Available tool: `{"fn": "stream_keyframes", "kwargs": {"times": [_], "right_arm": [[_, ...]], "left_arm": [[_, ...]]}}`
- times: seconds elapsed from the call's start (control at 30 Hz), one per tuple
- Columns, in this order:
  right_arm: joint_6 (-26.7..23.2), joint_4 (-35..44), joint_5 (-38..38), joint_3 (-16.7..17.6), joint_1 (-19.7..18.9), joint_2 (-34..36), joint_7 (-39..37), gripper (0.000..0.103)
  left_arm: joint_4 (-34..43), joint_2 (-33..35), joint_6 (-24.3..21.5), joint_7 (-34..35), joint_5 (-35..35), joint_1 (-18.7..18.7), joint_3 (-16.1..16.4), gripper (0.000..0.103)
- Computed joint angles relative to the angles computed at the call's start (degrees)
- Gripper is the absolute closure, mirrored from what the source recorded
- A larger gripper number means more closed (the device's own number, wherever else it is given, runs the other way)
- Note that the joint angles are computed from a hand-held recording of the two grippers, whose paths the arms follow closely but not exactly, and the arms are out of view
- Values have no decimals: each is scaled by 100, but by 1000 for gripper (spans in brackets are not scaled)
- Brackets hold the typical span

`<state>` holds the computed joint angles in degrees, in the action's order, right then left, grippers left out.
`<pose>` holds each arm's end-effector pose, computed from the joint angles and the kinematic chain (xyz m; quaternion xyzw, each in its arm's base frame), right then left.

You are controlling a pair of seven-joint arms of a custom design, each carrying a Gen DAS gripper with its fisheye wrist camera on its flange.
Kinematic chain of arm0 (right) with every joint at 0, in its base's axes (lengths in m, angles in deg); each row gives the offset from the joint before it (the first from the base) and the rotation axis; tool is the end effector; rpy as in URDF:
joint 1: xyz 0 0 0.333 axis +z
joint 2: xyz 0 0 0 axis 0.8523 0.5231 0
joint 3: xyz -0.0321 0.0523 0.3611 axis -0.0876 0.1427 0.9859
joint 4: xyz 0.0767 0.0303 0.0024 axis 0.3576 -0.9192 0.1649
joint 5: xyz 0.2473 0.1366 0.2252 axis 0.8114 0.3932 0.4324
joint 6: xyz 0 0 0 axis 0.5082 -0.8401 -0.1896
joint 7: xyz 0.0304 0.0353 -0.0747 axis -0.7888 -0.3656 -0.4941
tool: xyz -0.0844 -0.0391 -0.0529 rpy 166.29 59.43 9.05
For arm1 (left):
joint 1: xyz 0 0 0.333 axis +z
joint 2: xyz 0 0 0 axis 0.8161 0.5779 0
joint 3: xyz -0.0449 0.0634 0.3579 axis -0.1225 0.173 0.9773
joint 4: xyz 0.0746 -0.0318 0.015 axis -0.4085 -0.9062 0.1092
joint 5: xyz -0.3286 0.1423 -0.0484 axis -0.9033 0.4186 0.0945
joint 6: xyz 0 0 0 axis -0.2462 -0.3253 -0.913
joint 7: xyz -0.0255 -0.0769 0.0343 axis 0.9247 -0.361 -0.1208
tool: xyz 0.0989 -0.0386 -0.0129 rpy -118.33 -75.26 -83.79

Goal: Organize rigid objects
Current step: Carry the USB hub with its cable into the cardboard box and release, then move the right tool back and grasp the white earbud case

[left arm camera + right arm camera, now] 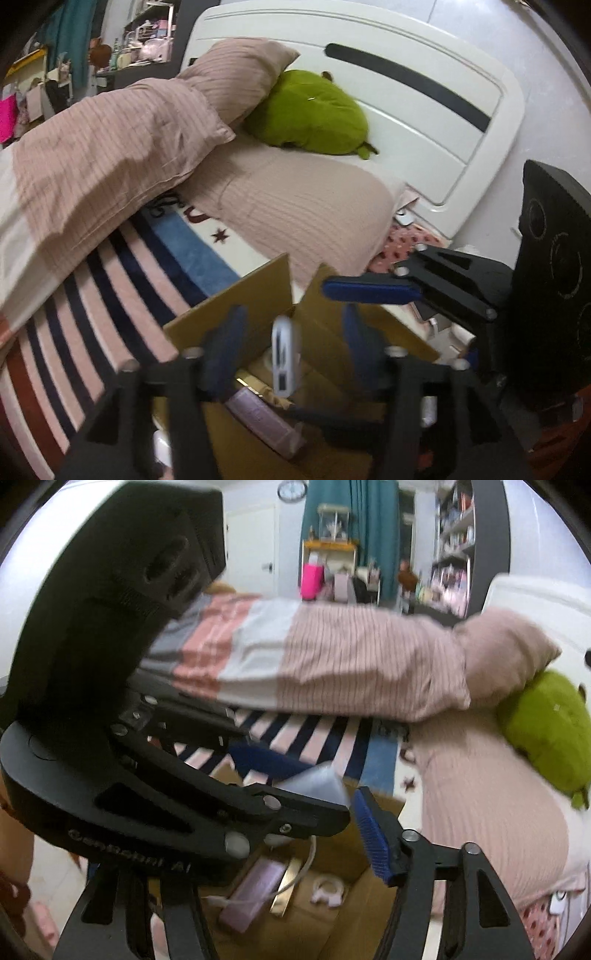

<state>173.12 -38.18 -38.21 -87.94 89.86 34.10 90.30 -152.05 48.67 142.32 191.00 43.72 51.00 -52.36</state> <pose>0.6177 0.3088 0.4732 -0.7439 0.5221 -0.2378 0.3427 0.7170 -0.2477 0.4696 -0.3378 0.8673 -0.3654 0.0077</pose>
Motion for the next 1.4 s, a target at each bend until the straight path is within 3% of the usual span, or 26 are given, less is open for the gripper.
{"fn": "stream_keyframes", "kwargs": {"times": [0.07,0.13,0.27,0.4,0.5,0.63,0.87,1.0,1.1,1.23,1.4], "right_arm": [[-110,-61,96,224,-174,-38,-138,25],[-209,-105,100,221,-163,-63,-138,24],[-279,-132,241,489,-352,-95,-263,18],[-305,-114,201,474,-229,-110,-276,16],[-395,63,235,746,-297,-54,-545,15],[-640,480,-66,524,161,110,-514,15],[-1193,1605,179,1086,231,840,-979,16],[-1591,2439,630,1671,122,1499,-1777,16],[-2074,3107,917,1656,269,1984,-1968,16],[-2725,3859,1249,1390,440,2606,-1612,16],[-3110,4347,811,381,859,3158,-153,22]], "left_arm": [[-42,-23,27,-36,10,3,20,45],[-180,-108,142,9,-33,45,9,39],[-493,-329,378,189,-201,195,-47,37],[-1008,-690,790,493,-584,465,-98,34],[-1346,-925,998,776,-982,705,-133,32],[-1884,-1296,1273,1303,-1624,1035,-86,31],[-2508,-1596,1731,2219,-2751,1408,224,26],[-2760,-1532,2141,2803,-3327,1551,310,23],[-2836,-1395,2316,3023,-3582,1615,344,23],[-2973,-1284,2281,3405,-3942,1766,332,23],[-3028,-1175,2092,3433,-4138,1781,428,23]]}}
